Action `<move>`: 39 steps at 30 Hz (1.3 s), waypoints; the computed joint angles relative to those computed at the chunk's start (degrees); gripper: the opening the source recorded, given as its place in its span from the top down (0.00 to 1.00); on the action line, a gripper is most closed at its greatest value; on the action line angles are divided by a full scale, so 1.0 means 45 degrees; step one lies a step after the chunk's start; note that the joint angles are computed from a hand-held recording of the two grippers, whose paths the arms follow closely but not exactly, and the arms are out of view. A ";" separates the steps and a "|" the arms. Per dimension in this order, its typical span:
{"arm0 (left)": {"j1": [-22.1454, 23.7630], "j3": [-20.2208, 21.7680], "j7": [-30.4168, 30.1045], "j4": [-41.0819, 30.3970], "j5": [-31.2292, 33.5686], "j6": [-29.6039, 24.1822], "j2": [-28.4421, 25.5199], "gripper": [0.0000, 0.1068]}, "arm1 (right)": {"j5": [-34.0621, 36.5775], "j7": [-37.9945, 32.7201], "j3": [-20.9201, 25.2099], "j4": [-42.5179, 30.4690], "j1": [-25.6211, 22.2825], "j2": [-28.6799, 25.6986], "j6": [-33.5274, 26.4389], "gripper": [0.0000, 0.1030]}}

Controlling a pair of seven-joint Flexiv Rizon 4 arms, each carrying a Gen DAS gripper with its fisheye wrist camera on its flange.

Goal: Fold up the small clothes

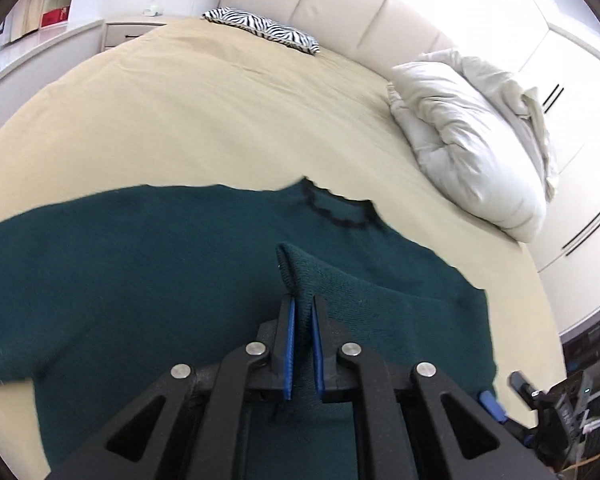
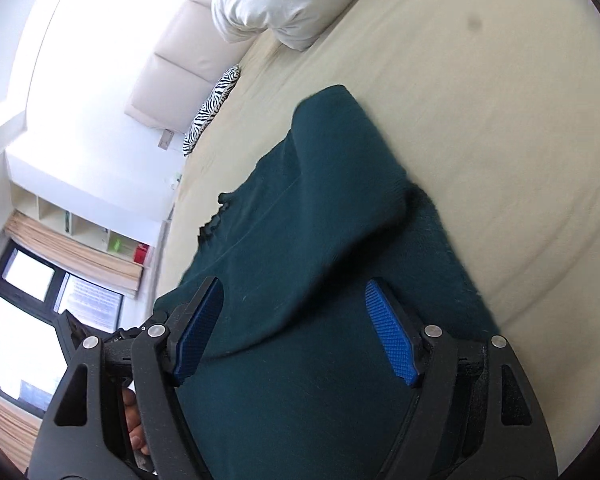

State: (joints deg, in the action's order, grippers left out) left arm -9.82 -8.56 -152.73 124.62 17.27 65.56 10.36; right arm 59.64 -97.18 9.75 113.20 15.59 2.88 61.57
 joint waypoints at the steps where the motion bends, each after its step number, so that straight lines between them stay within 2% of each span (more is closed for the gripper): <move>1: 0.0028 0.0076 0.0042 0.0114 -0.0032 0.0043 -0.0047 0.92 | 0.0080 0.0022 -0.0012 -0.0170 0.0042 -0.0111 -0.0061 0.29; 7: 0.0134 0.0180 -0.0299 0.0367 0.0215 0.0382 -0.0481 0.92 | -0.0254 0.0921 0.0247 -0.1209 -0.0010 -0.1487 0.0602 0.31; 11: 0.0206 0.0199 -0.0956 0.0687 0.0628 0.0961 -0.0524 0.92 | -0.0535 0.1446 0.0443 -0.1226 -0.0389 -0.1702 0.1547 0.35; 12: 0.0229 0.0165 -0.1149 0.0738 0.0780 0.1087 -0.0554 0.92 | 0.0217 0.0944 0.0459 -0.1339 -0.0702 -0.1722 0.1283 0.38; 14: 0.0280 0.0146 -0.1405 0.0818 0.1077 0.1299 -0.0608 0.92 | 0.0971 0.0470 0.0460 -0.1321 -0.1062 -0.1714 0.0967 0.53; 17: 0.0272 0.0176 -0.1569 0.0910 0.1269 0.1500 -0.0599 0.92 | 0.1263 -0.0126 0.0511 -0.1113 -0.1187 -0.1532 0.0988 0.58; 21: 0.0319 0.0212 -0.1563 0.1012 0.1350 0.1789 -0.0595 0.92 | -0.1326 0.1727 0.0477 -0.0548 -0.0873 -0.0682 0.0405 0.52; 23: 0.0371 0.0063 -0.1701 0.0842 0.1613 0.1488 -0.0599 0.92 | -0.2961 0.2197 0.0540 -0.0083 -0.0606 -0.0205 0.1487 0.51; 24: 0.0364 0.0037 -0.1741 0.0790 0.1689 0.1377 -0.0589 0.92 | -0.4643 0.3179 0.0641 0.0211 -0.0436 -0.0233 0.2441 0.48; 25: 0.0364 0.0014 -0.1813 0.0739 0.1776 0.1310 -0.0604 0.92 | -0.5949 0.3810 0.0594 0.0267 -0.0304 -0.0457 0.3088 0.42; 26: 0.0357 0.0026 -0.1868 0.0736 0.1845 0.1323 -0.0618 0.91 | -0.6425 0.3804 0.0458 0.0003 -0.0188 -0.0749 0.3140 0.40; 27: 0.0351 0.0027 -0.1932 0.0730 0.1928 0.1343 -0.0636 0.91 | -0.6840 0.3658 0.0463 -0.0534 -0.0287 -0.1237 0.2770 0.40; 29: 0.0375 0.0018 -0.2156 0.0730 0.2196 0.1434 -0.0680 0.91 | -0.9108 0.4825 0.0004 -0.1036 0.0055 -0.2124 0.2399 0.40; 30: 0.0383 -0.0002 -0.2272 0.0691 0.2329 0.1426 -0.0719 0.91 | -0.9614 0.4689 0.0030 -0.1448 0.0040 -0.2608 0.2224 0.40; 32: 0.0393 -0.0068 -0.2565 0.0573 0.2722 0.1315 -0.0761 0.91 | -1.1250 0.5526 -0.0209 -0.1870 0.0258 -0.3409 0.1878 0.44; 33: 0.0368 -0.0064 -0.2632 0.0526 0.2830 0.1267 -0.0777 0.91 | -1.1351 0.5502 -0.0033 -0.2185 0.0144 -0.3728 0.1520 0.46; 35: 0.0315 0.0008 -0.2717 0.0519 0.2942 0.1333 -0.0783 0.91 | -1.1471 0.5324 0.0233 -0.2743 -0.0044 -0.4344 0.0784 0.64; 36: 0.0300 0.0033 -0.2768 0.0523 0.2996 0.1362 -0.0773 0.91 | -1.2259 0.5720 -0.0020 -0.2498 0.0228 -0.4426 0.1156 0.68; 38: 0.0284 0.0019 -0.2881 0.0463 0.3126 0.1249 -0.0710 0.92 | -1.3262 0.6101 -0.0201 -0.2235 0.0424 -0.4528 0.1623 0.86; 39: 0.0285 -0.0033 -0.2960 0.0386 0.3259 0.1082 -0.0639 0.92 | -1.3606 0.6392 -0.0275 -0.2159 0.0467 -0.4511 0.1699 0.89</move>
State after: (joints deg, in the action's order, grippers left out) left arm -8.54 -8.71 -166.05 126.35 31.94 70.43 7.48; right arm -1.58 -68.41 8.52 103.48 17.69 -17.42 69.22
